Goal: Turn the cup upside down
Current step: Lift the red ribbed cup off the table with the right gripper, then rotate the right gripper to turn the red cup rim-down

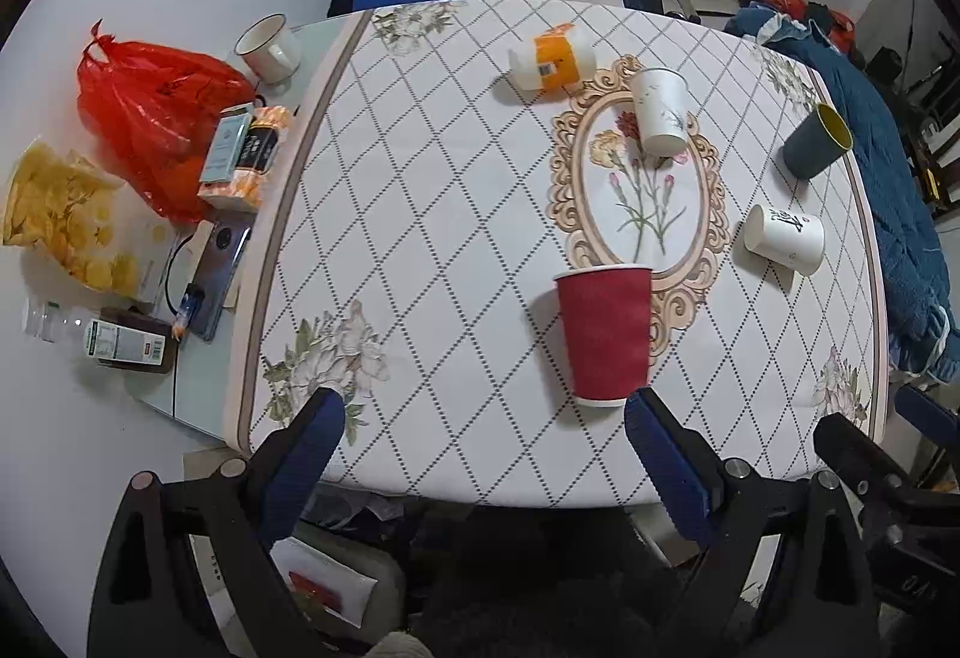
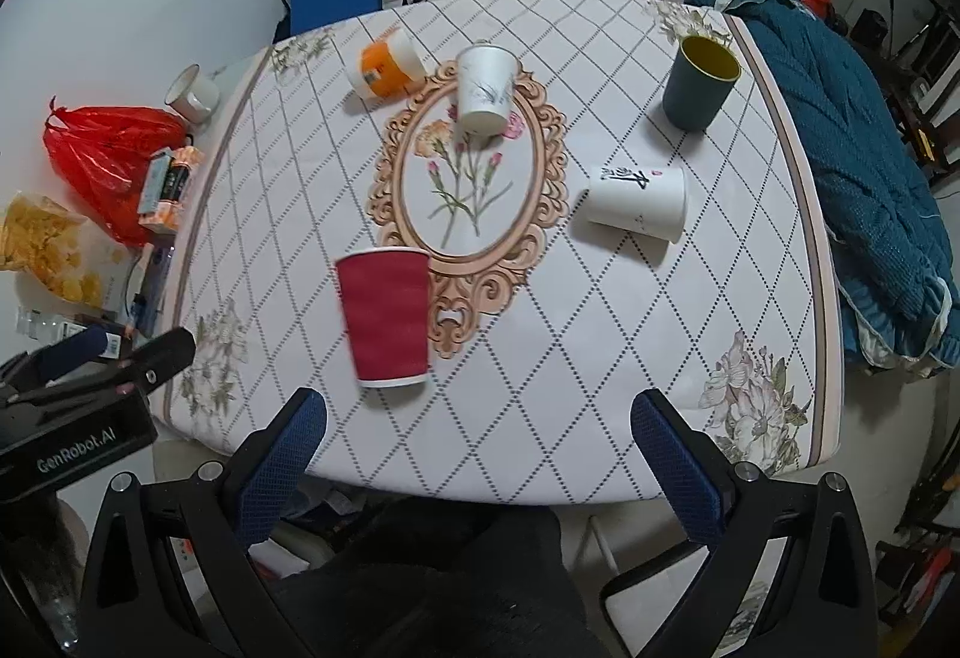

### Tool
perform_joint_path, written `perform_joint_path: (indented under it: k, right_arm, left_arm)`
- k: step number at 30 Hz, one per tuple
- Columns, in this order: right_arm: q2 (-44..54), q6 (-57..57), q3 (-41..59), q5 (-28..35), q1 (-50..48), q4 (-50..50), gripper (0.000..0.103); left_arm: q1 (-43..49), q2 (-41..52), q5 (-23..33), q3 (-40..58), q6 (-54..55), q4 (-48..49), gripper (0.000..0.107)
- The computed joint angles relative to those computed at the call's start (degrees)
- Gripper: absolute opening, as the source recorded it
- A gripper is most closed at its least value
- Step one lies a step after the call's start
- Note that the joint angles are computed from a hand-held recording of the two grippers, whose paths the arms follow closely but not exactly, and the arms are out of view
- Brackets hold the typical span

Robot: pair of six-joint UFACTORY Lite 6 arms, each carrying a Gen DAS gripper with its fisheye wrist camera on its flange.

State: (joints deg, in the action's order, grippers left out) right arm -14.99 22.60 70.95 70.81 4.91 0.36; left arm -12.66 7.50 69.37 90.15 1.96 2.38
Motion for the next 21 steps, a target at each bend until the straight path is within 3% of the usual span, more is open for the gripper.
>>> perform_joint_path:
  k: [7, 11, 17, 21]
  right_arm:
    - [4.7, 9.8, 4.7, 0.4, 9.0, -3.0, 0.103]
    - [9.6, 7.8, 7.8, -1.0, 12.4, -5.7, 0.103]
    - [21.7, -12.5, 15.3, -0.1, 22.5, -22.6, 0.103]
    - [25.6, -29.5, 9.9, -3.7, 29.2, -34.0, 0.103]
  left_arm:
    - [8.5, 0.2, -4.1, -2.1, 7.1, -2.0, 0.098]
    - [11.5, 1.7, -7.1, -3.8, 8.7, -1.6, 0.100]
    - [15.4, 5.6, -11.9, -7.9, 7.9, 0.6, 0.100]
    - [16.0, 8.2, -14.0, -10.6, 5.1, 1.3, 0.100]
